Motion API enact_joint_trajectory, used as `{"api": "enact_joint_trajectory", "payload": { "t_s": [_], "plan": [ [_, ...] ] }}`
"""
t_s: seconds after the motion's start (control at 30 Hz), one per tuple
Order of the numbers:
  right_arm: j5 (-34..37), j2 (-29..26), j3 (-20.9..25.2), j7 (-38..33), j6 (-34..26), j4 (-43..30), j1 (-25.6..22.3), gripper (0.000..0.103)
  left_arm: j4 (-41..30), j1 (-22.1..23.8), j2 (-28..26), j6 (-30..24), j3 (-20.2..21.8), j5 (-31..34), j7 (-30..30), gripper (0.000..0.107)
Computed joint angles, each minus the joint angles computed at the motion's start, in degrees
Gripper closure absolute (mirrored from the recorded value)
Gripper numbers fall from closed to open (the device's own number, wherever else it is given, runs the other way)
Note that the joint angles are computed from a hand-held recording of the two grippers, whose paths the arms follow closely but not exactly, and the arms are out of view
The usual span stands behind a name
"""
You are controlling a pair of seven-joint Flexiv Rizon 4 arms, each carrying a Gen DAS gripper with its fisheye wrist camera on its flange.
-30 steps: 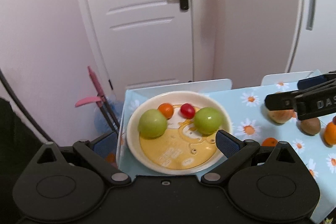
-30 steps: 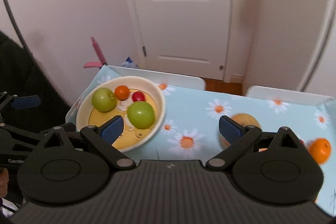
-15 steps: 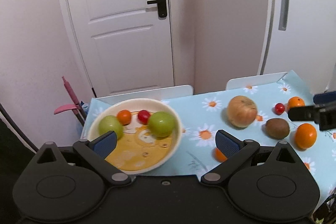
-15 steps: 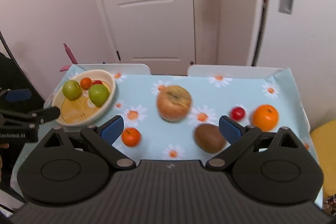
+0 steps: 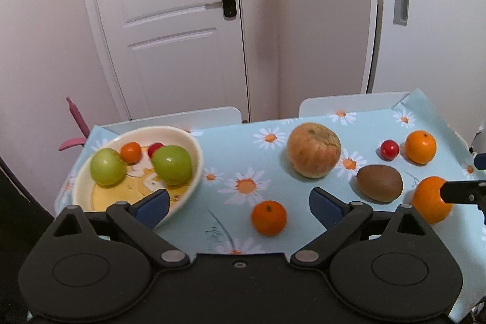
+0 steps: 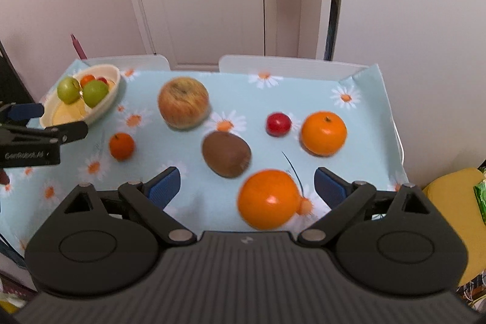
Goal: Organize fruits
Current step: 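Move both tools back and grasp the tangerine with the left gripper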
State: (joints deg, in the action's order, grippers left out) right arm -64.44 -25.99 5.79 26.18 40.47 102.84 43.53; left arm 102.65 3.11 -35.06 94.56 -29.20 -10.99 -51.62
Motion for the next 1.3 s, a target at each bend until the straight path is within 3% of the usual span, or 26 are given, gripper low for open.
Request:
{"api": "enact_joint_trajectory", "payload": {
  "t_s": [0.1,0.23,0.3,0.5,0.73,0.8,1.3],
  "plan": [
    [-1.26,-0.07,-0.20,1.22,1.30,1.87,-0.56,0.000,-1.37,-3.15,-1.92,0.79,2.81,0.34,-0.81,0.010],
    [-3.04,-0.50,-0.62,3.81,3.37,3.55,-1.33,0.000,-4.07,-7.25,-4.51,-0.37,6.93,0.77,-1.79,0.029],
    [-3.97,-0.71,-0.76,4.90,4.47,4.08,-1.69,0.000,-4.96,-8.83,-5.47,-0.44,8.57,0.88,-2.20,0.032],
    [-4.78,-1.85,-1.07,4.74,6.06,4.16,-2.14,0.000,-6.68,-11.23,-7.11,-0.62,11.22,0.73,-4.00,0.040],
    [-4.91,-2.09,-1.28,4.67,7.24,4.47,-2.46,0.005,-7.66,-11.58,-8.06,-0.33,11.32,1.47,-4.18,0.046],
    [-4.83,-2.19,-1.33,4.62,7.30,4.45,-2.41,0.006,-7.91,-10.92,-8.29,-1.42,10.46,1.53,-3.72,0.065],
    [-3.38,-3.55,-1.86,4.59,6.88,3.22,-2.03,0.017,-3.52,-7.63,-5.69,-1.73,7.86,1.72,-0.18,0.064]
  ]
}}
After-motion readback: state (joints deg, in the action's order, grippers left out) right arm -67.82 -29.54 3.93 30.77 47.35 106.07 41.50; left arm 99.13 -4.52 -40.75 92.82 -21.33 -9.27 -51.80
